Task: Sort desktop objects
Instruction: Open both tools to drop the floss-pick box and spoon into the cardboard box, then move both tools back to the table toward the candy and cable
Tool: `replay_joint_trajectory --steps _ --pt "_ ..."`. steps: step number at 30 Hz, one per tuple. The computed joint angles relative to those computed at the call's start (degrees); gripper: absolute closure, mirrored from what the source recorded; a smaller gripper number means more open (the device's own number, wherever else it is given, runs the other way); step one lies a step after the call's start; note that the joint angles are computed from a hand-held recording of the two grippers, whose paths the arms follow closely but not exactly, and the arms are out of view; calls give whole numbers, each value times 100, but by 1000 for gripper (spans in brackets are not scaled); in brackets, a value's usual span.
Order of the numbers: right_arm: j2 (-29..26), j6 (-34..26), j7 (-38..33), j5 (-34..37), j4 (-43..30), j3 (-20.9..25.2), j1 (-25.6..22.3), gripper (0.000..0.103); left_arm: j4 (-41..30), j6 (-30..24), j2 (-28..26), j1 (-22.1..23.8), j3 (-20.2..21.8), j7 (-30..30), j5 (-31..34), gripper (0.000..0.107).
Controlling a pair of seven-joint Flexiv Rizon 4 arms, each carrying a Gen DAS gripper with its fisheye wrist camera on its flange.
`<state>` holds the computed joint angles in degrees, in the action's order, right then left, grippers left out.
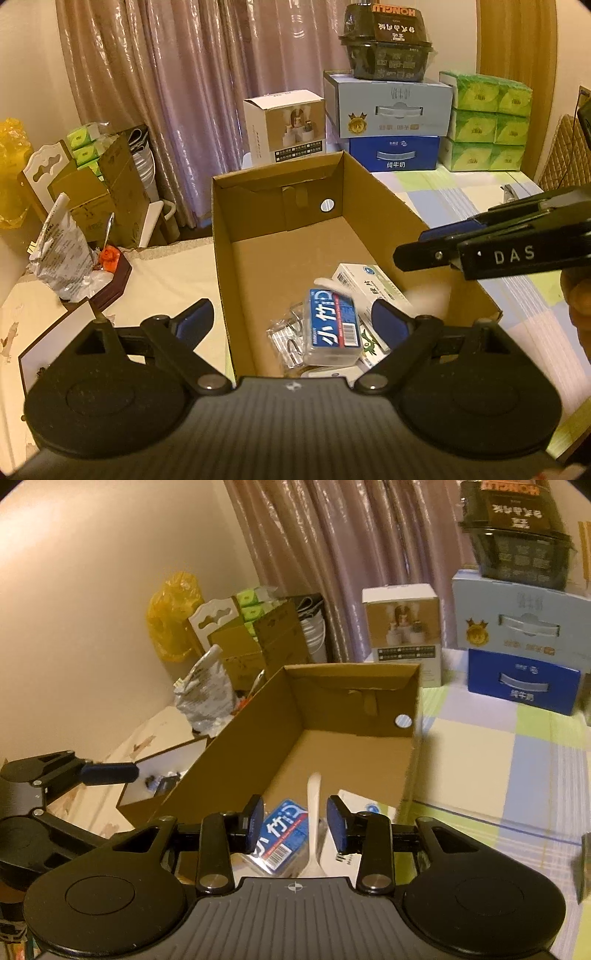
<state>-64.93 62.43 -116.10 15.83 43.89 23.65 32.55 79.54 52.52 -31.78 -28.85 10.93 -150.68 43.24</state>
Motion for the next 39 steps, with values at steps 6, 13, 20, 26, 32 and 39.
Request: replay_joint_trajectory --steps 6,13,20,26,32,39 --pt "453 554 101 241 819 106 -346 40 1 -97 63 -102 -19 -68 77 15" --pt "1117 1490 331 254 2141 292 -878 6 -99 -248 95 -285 -105 -274 179 12" --pt "1775 2306 686 97 3388 330 -1353 2 -397 -336 -54 -515 -217 -355 216 6" --pt "2288 2796 993 -87 4351 275 -1745 2 -856 -219 -366 -692 -288 -332 99 5" --pt "2635 3136 1639 -286 5013 -293 -1745 2 -1357 82 -832 -767 -370 99 -343 5" --pt "2774 3384 2130 -597 5397 -404 -2047 2 -2128 162 -1484 -867 -318 807 -1011 5"
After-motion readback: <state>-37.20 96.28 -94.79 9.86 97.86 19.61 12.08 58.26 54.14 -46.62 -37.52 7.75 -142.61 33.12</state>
